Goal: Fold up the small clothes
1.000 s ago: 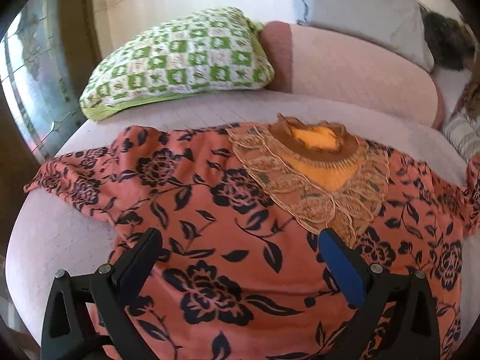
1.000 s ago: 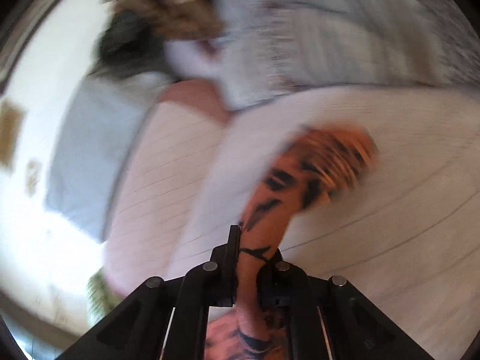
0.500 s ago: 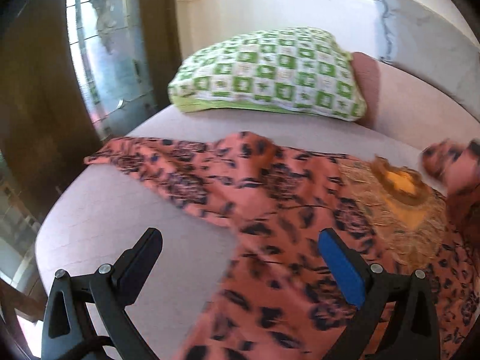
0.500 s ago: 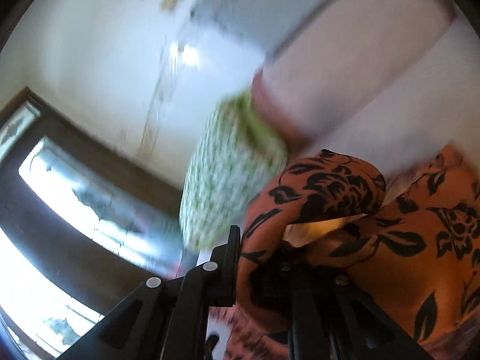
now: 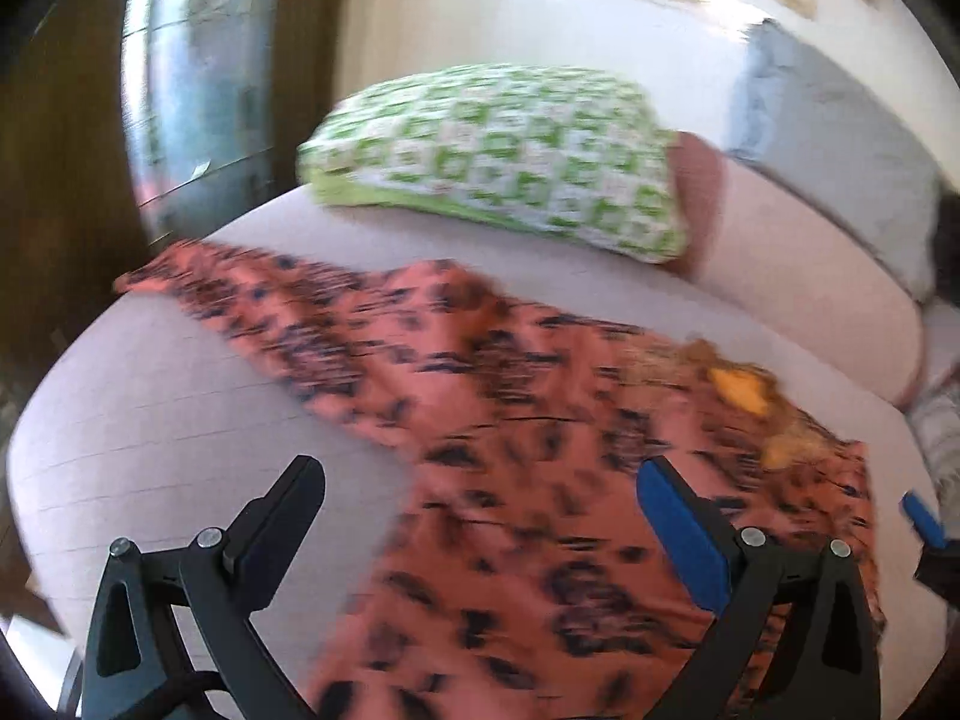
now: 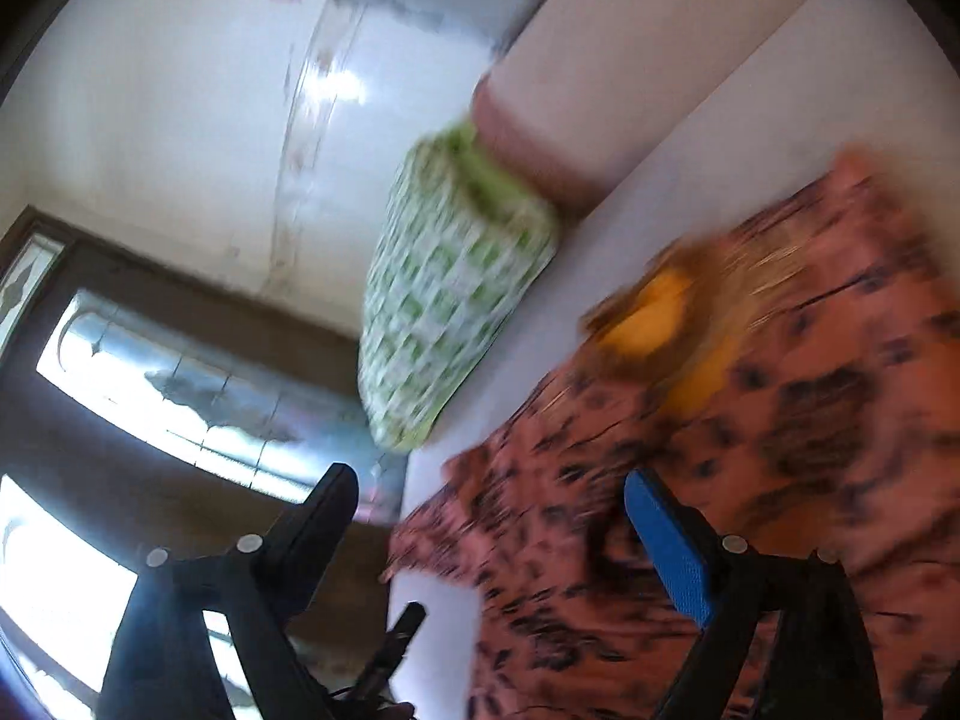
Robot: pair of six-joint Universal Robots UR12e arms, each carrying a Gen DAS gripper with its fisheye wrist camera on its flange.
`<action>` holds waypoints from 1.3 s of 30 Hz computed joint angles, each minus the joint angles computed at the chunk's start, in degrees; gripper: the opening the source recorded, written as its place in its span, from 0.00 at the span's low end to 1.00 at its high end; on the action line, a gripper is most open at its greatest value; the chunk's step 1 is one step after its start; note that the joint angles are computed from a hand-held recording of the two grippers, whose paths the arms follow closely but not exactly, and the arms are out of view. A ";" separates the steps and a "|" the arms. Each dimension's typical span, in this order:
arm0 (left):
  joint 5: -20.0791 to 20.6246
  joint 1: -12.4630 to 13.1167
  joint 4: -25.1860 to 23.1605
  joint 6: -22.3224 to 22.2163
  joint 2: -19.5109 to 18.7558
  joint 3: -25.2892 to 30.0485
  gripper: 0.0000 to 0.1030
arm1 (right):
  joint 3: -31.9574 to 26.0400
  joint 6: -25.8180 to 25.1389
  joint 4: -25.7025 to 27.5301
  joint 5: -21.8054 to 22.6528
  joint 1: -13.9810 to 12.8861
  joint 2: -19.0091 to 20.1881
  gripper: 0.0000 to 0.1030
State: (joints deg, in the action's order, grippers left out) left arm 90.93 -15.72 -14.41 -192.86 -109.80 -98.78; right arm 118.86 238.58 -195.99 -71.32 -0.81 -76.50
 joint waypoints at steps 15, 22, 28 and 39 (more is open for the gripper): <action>12.80 -10.01 -15.21 9.44 -8.70 14.79 1.00 | 5.87 4.02 12.23 8.14 -6.69 0.18 0.35; 25.73 -12.31 -27.62 12.90 -14.73 22.50 0.86 | 6.51 4.03 10.07 14.01 -8.87 1.97 0.32; 8.19 -7.51 -27.33 8.01 -10.37 18.00 0.22 | 6.43 3.36 11.33 14.61 -9.05 1.71 0.29; -11.48 -1.39 -11.92 5.85 -4.73 9.87 0.21 | 6.00 2.87 6.57 11.45 -7.60 1.56 0.32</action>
